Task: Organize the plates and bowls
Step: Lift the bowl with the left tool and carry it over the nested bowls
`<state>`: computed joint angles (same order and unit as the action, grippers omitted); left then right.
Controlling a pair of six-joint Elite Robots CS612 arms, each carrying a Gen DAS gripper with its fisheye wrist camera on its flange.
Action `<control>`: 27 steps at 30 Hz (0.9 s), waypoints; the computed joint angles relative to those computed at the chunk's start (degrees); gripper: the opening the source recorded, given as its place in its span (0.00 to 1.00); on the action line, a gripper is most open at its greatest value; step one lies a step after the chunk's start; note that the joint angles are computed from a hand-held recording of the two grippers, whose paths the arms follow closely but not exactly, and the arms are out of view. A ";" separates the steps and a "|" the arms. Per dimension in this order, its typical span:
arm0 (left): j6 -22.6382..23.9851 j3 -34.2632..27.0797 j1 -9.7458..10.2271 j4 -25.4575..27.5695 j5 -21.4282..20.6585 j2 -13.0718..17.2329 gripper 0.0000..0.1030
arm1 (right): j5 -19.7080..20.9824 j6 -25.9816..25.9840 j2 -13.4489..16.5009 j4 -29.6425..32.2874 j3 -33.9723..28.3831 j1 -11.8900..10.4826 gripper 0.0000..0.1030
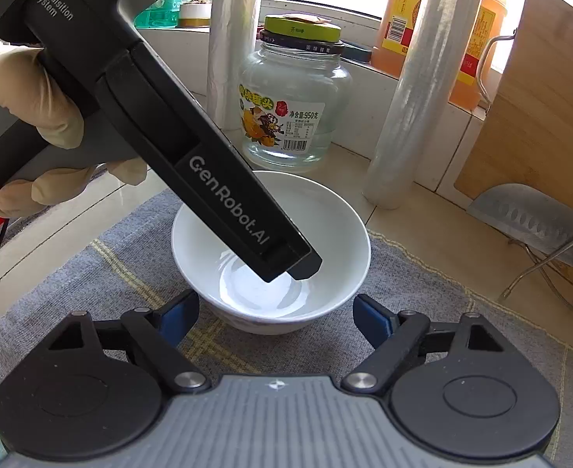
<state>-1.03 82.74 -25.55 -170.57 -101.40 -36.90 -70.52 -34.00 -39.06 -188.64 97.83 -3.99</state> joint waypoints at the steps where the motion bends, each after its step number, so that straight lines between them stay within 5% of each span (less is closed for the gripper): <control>1: -0.04 -0.21 0.06 0.05 -0.12 0.11 0.68 | 0.03 -0.07 0.00 0.02 -0.01 0.01 0.85; 27: 0.95 0.74 -0.28 0.16 -0.57 -0.95 0.64 | 0.90 -0.10 -1.46 0.08 1.26 -0.24 0.84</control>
<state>-0.08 83.48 -25.83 -170.41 -101.97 -37.85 -69.62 -34.10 -40.52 -188.56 99.09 -4.23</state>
